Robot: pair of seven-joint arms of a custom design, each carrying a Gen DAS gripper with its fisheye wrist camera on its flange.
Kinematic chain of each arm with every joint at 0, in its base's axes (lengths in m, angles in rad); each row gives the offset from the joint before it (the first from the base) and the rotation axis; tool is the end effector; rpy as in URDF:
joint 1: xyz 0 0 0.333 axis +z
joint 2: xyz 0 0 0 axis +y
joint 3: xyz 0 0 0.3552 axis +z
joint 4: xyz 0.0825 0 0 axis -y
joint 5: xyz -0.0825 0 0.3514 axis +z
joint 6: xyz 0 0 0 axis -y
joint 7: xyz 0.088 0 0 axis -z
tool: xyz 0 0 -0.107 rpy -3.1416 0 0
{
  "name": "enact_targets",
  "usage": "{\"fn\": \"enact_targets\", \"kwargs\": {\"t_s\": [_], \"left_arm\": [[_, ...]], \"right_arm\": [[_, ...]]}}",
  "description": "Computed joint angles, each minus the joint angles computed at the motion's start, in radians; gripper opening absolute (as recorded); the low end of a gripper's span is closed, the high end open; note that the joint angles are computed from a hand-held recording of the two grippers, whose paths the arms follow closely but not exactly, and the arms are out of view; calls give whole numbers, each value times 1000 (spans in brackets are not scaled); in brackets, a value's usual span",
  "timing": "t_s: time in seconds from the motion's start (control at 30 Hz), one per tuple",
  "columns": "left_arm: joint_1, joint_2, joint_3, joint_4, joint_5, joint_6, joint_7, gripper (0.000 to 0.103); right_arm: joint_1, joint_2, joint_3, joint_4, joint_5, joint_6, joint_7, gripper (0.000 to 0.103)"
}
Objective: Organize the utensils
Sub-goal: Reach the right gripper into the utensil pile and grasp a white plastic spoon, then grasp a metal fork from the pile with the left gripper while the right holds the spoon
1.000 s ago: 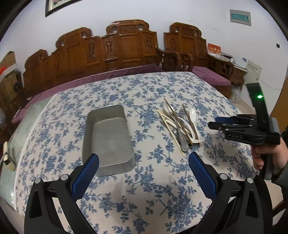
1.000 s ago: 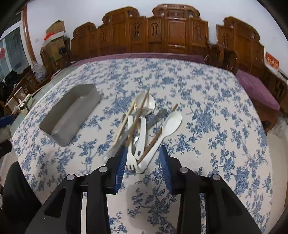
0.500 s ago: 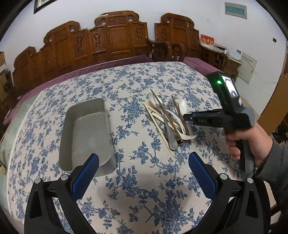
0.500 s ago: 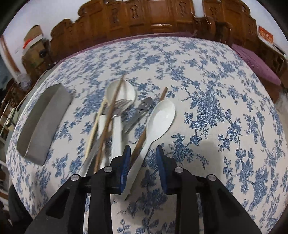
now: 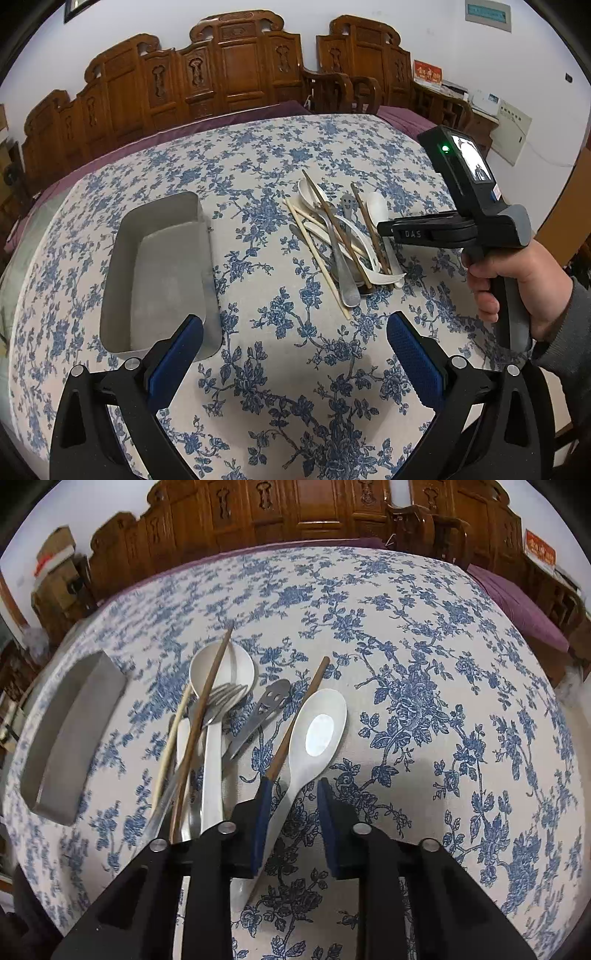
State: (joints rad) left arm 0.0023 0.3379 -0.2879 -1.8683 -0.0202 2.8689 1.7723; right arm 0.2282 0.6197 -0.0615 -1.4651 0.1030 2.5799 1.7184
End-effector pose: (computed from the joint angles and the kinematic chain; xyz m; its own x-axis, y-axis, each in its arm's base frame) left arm 0.6407 -0.1622 0.4762 -0.4034 -0.9149 -0.0160 -0.7063 0.3225 -0.6302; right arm 0.7361 0.1339 0.4216 -0.0032 -0.9924 -0.1233 -0.8850 0.0602 -0.4617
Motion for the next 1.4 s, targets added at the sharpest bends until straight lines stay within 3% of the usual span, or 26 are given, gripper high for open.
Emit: {"fn": "enact_targets", "kwargs": {"t_s": [0.4,0.5,0.67,0.87,1.03,1.23,1.4], "left_arm": [[-42,60,29,84,65,-19,-58,96],[-48,82,29,114,79,-27,-75,96],[-58,136,27,193,88,-77,-97,94],[-85,219,34,317,109,-159,-110,78],[-97,314,17,465,90,-265,-91,64],[-141,436,44,662,100,-403,-86,47],[-143,506,30,780,62,-484,-64,40]], "right_arm": [[25,-15,-26,0,-91,-107,-42,17],[9,-36,-13,-37,-78,-91,-57,8],[-8,-75,0,-114,-51,-27,-80,8],[-35,-133,29,-199,15,57,-126,8],[-46,-151,37,-201,57,77,-150,8],[-48,-160,32,-203,76,87,-164,8],[-60,-161,37,-202,96,93,-177,8]]}}
